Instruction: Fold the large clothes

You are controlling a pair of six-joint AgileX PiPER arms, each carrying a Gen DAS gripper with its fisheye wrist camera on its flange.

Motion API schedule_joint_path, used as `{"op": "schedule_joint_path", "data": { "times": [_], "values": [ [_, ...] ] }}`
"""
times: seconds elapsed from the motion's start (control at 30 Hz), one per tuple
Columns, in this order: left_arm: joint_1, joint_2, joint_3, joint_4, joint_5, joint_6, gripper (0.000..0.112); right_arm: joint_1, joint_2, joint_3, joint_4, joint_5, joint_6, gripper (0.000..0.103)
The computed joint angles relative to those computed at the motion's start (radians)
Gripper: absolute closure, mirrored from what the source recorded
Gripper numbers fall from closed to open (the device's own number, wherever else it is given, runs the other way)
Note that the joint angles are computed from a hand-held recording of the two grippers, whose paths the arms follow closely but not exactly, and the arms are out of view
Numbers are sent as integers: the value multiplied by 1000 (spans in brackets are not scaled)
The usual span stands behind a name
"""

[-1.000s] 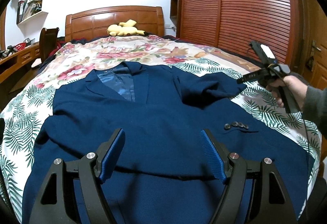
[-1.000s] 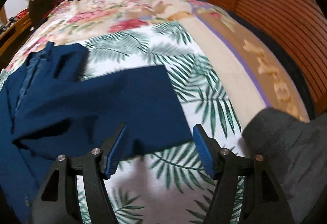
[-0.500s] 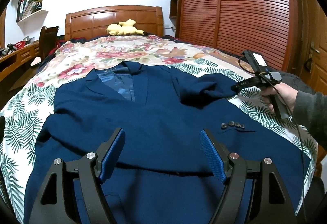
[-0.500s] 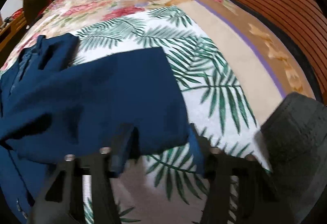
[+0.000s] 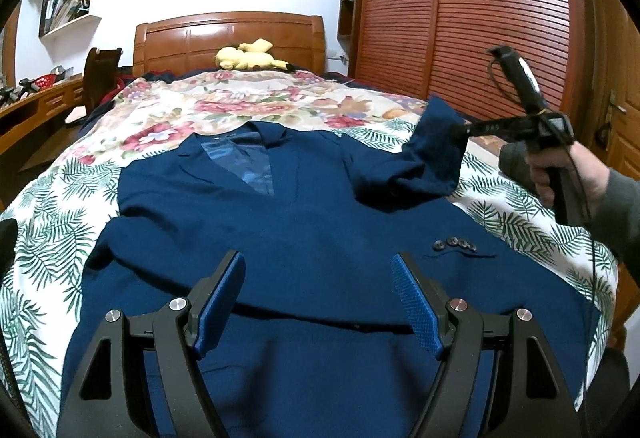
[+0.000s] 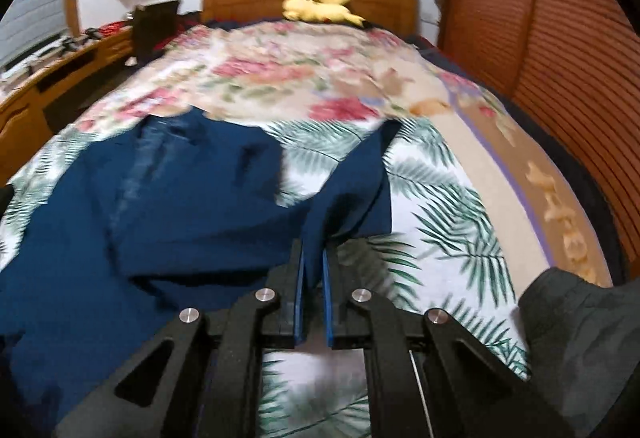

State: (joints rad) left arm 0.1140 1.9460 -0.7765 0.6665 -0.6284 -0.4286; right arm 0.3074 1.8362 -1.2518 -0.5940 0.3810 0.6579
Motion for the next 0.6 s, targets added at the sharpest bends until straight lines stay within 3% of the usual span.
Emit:
{"op": "schedule_joint_path", "data": {
  "times": [0.3, 0.47, 0.6],
  "values": [
    [46, -42, 88, -36, -55, 63, 35, 177, -75, 20, 73, 6, -37, 95],
    [71, -57, 115, -38, -71, 64, 35, 261, -98, 94, 107, -60, -9, 95],
    [72, -60, 127, -45, -75, 65, 35, 335, -78, 185, 34, -147, 142, 95]
  ]
}}
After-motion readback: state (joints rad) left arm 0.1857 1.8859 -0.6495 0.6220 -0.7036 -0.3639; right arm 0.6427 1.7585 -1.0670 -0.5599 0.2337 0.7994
